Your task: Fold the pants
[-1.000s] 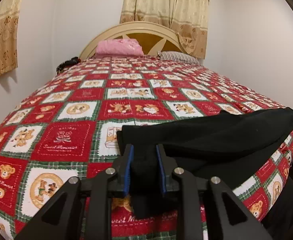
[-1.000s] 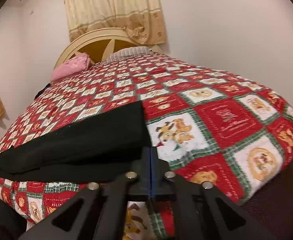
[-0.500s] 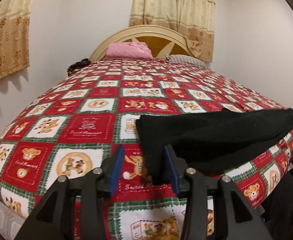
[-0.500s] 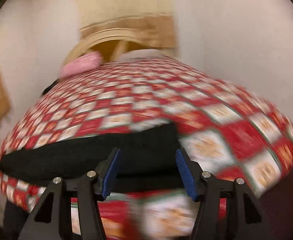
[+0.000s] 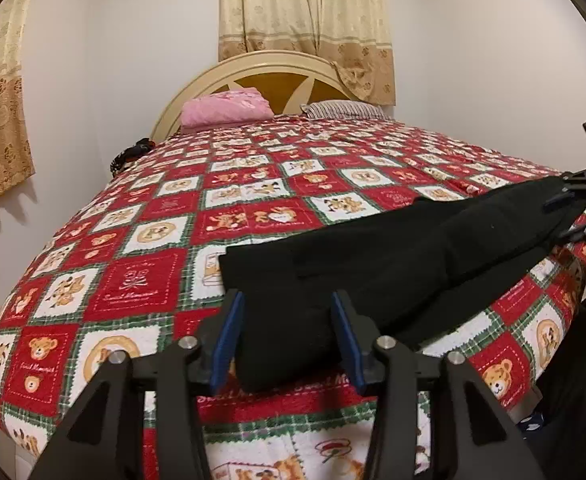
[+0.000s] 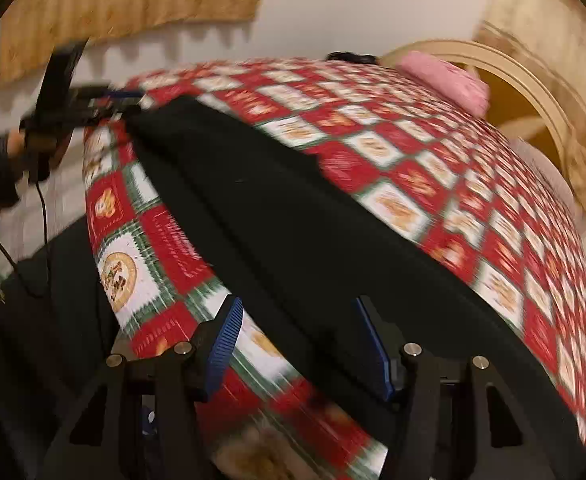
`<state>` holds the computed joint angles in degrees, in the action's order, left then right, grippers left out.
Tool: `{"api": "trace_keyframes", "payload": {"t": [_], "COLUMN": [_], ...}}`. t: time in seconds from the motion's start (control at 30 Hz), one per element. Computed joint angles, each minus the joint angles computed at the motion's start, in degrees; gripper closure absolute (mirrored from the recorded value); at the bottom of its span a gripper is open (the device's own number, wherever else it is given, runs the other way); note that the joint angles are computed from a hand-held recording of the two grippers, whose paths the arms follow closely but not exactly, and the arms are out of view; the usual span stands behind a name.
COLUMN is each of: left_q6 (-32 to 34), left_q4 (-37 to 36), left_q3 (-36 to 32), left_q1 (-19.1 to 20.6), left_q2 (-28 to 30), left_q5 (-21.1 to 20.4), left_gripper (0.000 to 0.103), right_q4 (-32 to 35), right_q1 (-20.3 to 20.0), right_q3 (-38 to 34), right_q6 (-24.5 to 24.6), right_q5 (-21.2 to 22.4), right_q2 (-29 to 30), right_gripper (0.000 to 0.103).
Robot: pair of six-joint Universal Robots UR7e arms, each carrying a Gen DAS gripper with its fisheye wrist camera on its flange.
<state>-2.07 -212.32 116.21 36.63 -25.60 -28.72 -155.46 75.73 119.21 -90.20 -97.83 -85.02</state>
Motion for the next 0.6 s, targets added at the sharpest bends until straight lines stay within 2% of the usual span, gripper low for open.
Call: {"api": "trace_keyframes", "payload": {"t": [0.07, 0.17, 0.23, 0.3, 0.37, 0.4, 0.43, 0.5, 0.6], "left_q6": [-1.0, -3.1, -4.6, -7.4, -9.1, -9.7, -10.3, -11.5, -12.2], "left_q4": [1.6, 3.6, 4.9, 7.5, 6.8, 5.9, 5.5, 4.7, 4.8], "left_q3": [-0.4, -0.6, -0.6, -0.6, -0.3, -0.1, 0.1, 0.5, 0.9], "left_q1": [0.6, 1.8, 2.5, 3.5, 4.3, 4.6, 4.8, 5.1, 4.8], "left_q2": [-0.1, -0.6, -1.0, -1.8, -1.9, -1.9, -2.0, -2.2, -2.4], "left_q5": [-0.2, -0.7, -1.1, -2.5, -3.9, -4.6, -5.0, -5.8, -6.0], "left_gripper": [0.051, 0.041, 0.033, 0.027, 0.024, 0.022, 0.019, 0.018, 0.018], "right_q4": [-4.1, -6.3, -6.7, -7.3, -8.0, -7.8, -8.1, -8.4, -3.0], "right_q1": [0.4, 0.7, 0.7, 0.5, -0.1, 0.0, 0.2, 0.4, 0.7], "right_q3": [0.8, 0.0, -0.7, -0.9, 0.0, 0.2, 0.8, 1.5, 0.5], "right_q6": [-0.6, 1.0, 1.1, 0.2, -1.1, -1.4, -2.2, -2.9, -1.4], "right_q5": [-0.7, -1.0, -2.1, -2.3, -1.0, -1.0, -1.0, -0.8, -0.4], "right_q2": [2.1, 4.2, 5.2, 5.6, 5.0, 4.7, 4.3, 3.5, 1.1], "right_gripper": [0.044, 0.048, 0.058, 0.062, 0.068, 0.081, 0.099, 0.1, 0.1]}}
